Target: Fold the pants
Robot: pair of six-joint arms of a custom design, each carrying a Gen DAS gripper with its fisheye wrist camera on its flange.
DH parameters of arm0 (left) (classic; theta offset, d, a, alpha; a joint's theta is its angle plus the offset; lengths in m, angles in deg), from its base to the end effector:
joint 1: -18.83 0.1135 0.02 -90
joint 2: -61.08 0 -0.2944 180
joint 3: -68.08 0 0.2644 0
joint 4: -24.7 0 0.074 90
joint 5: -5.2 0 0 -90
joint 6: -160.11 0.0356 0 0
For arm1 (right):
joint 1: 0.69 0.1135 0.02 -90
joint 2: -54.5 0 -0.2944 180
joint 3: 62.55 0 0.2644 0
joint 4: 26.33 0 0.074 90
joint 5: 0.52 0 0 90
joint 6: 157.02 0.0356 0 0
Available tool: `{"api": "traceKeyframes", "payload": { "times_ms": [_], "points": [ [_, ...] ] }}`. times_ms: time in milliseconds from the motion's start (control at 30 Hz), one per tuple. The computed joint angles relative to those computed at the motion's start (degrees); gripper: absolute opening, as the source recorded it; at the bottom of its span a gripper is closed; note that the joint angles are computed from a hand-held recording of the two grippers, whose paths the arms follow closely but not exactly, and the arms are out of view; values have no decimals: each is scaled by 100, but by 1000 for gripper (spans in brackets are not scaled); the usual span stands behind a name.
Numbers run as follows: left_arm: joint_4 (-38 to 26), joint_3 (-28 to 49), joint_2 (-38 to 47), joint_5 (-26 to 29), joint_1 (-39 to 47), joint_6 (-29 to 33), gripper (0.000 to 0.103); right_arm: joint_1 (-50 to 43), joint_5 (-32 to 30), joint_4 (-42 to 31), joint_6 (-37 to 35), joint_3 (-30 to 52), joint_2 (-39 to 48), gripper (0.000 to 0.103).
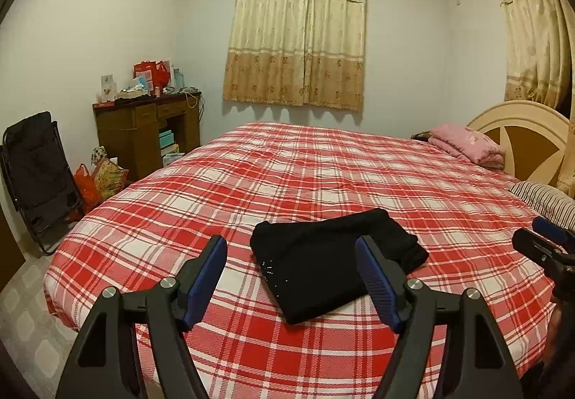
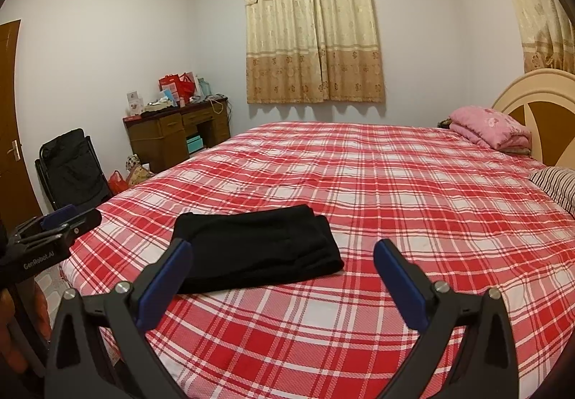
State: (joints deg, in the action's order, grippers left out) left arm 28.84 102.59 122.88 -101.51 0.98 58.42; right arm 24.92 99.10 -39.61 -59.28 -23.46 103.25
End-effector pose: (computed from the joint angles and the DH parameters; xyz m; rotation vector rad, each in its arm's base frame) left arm 0.2080 -0.0562 0.2092 -0.0839 1.9554 -0.0511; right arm 0.1712 0.0755 0.2480 -0.1973 1.9616 0.2156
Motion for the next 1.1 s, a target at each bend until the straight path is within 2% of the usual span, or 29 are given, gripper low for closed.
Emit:
{"api": "traceKeyframes", "payload": {
  "times_ms": [167,300,667,833,1100],
  "points": [
    [-12,-18,-71,-8,1,-4,76,-58,-50,-10,-37,-16,-57,103],
    [-16,-24,-119,-207,-160,26,87,-98,-77,-27,-50,-22,-104,103],
    [145,-126,-386,-340,-409,131,90,-86,-53,-145,-43,12,-344,103],
    [189,-147,-343,-228,-295,119,90,-92,-62,-151,-50,7,-348,103],
    [341,-224,-255,-340,-306,98,90,-92,-80,-150,-56,-18,-332,103]
  ]
}}
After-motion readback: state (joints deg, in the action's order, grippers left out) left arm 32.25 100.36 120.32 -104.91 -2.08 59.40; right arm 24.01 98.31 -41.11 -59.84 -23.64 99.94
